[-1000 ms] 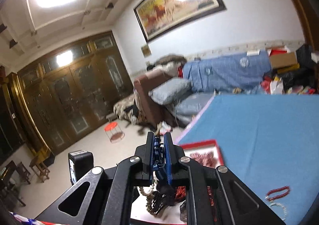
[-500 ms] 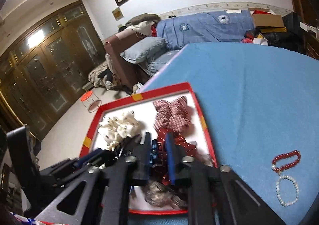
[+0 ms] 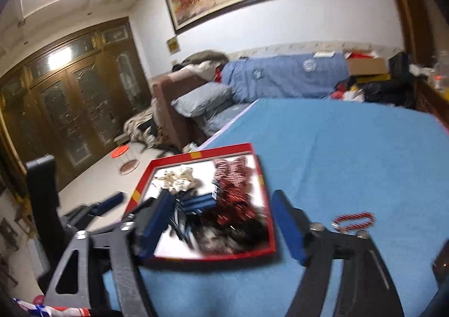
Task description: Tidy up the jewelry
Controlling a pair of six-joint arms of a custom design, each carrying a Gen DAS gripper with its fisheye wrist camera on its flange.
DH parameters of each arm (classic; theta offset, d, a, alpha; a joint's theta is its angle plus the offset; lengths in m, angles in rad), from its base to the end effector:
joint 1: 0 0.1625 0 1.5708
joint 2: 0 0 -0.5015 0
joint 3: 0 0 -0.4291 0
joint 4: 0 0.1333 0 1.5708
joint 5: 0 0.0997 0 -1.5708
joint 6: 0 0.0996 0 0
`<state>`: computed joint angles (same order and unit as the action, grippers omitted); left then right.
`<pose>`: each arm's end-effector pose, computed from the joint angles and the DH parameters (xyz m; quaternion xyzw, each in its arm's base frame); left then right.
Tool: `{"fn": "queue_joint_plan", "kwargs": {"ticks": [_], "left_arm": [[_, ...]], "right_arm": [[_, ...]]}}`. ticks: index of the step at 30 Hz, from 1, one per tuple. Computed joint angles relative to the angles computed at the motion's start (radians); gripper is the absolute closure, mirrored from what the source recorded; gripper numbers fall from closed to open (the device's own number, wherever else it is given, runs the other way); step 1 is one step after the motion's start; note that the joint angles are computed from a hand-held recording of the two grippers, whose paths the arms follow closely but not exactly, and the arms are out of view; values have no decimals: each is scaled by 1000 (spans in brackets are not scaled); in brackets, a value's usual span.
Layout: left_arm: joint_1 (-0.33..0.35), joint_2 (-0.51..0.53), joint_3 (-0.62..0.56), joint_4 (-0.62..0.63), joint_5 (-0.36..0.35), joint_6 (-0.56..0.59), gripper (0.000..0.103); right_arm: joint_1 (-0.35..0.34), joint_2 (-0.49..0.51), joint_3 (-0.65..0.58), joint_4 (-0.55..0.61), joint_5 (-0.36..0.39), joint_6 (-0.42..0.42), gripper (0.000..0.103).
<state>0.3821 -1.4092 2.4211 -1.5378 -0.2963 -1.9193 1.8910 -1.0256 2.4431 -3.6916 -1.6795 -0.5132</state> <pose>-0.2239 -0.3363 0.1928 0.0285 0.7566 -0.5088 0.4097 0.2628 -0.4034 0.1562 0.3623 -0.8648 0.3374 0.0839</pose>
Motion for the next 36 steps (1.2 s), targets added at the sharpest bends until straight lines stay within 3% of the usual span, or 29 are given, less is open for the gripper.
{"fn": "queue_joint_plan", "kwargs": {"ticks": [2, 4, 6, 11, 17, 24, 31, 36], "left_arm": [[-57, 28, -23, 173, -29, -182, 11], [-111, 59, -31, 259, -70, -284, 5], [-158, 100, -41, 313, -117, -348, 0], [-265, 169, -42, 411, -250, -470, 0], [-348, 114, 44, 228, -291, -327, 0], [-355, 135, 50, 216, -388, -344, 0], [-356, 140, 40, 284, -417, -404, 0], [-336, 118, 51, 250, -418, -369, 0]], "right_arm": [[0, -19, 39, -39, -27, -9, 22], [-4, -33, 86, -86, -60, -17, 20], [-5, -35, 136, -162, -95, -33, 18], [-13, -7, 265, -370, -130, -77, 9], [-3, 64, 345, -557, -195, -97, 9], [21, 67, 354, -542, -229, -67, 9], [62, 119, 349, -566, -256, -87, 9], [76, 130, 345, -552, -270, -94, 9]]}}
